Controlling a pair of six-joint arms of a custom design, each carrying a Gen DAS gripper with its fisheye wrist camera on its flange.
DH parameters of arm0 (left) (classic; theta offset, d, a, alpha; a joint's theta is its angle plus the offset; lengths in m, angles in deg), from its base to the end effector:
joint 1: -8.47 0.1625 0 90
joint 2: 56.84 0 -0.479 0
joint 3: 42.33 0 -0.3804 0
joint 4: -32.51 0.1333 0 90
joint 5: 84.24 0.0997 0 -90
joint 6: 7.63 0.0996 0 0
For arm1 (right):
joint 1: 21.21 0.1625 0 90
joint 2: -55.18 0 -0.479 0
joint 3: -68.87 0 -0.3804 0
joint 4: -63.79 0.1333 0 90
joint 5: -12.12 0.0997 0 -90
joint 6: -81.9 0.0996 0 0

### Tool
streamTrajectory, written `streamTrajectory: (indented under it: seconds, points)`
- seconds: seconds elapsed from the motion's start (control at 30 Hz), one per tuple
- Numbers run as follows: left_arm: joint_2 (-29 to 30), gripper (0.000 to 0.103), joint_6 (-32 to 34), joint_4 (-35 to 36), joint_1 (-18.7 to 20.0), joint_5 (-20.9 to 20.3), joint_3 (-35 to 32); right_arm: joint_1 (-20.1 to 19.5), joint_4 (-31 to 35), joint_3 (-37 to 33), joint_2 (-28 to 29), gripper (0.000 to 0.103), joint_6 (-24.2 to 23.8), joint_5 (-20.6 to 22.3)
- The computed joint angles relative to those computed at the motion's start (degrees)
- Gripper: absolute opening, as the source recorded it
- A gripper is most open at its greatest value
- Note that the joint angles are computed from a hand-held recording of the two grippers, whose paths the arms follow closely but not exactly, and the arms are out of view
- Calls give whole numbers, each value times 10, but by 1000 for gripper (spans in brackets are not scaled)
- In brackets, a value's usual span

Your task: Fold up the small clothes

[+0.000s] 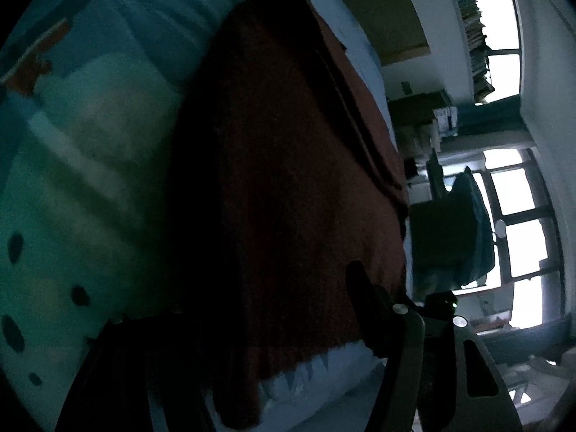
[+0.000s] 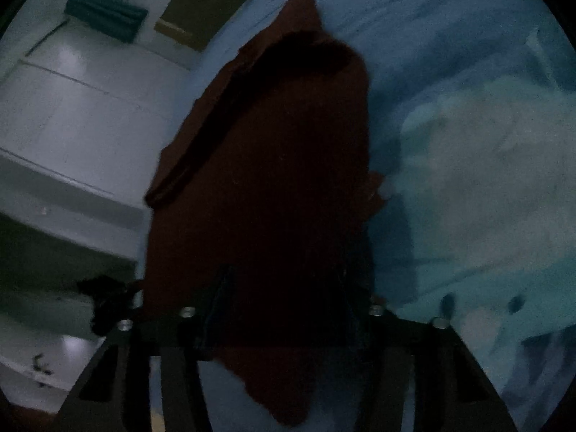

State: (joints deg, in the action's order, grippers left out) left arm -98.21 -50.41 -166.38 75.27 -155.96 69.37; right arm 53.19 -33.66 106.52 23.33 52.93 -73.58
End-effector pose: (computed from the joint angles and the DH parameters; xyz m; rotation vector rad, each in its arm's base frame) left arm -0.0948 -0.6388 0.1091 0.6393 -2.7667 1.0802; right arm -0.1032 -0.8930 0.2804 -0.3604 3.0608 -0.0849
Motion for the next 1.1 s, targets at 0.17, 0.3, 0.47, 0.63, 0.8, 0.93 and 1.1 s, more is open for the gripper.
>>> streamTrajectory:
  seconds: [0.17, 0.3, 0.47, 0.63, 0.8, 0.93, 1.1]
  points:
    - [3, 49, 11, 5, -2, -25, 4, -7, 33, 23, -11, 34, -16, 18]
    - [3, 40, 4, -3, 1, -23, 8, -6, 34, 36, -18, 28, -21, 12]
    - [-4, 29, -5, 2, 4, -16, 10, -1, 21, 35, -15, 19, -9, 7]
    - [-5, 11, -5, -14, -4, 2, 26, 1, 17, 38, -19, 10, -19, -1]
    - [-11, 7, 10, -27, -19, 25, 26, 8, -8, 42, -24, 8, -33, 14]
    - [-23, 6, 33, -33, -34, 46, 15, 17, -14, 15, -21, 8, -46, 38]
    - [-33, 6, 70, -31, -46, 67, -12, 36, -7, -58, 5, 8, -57, 64]
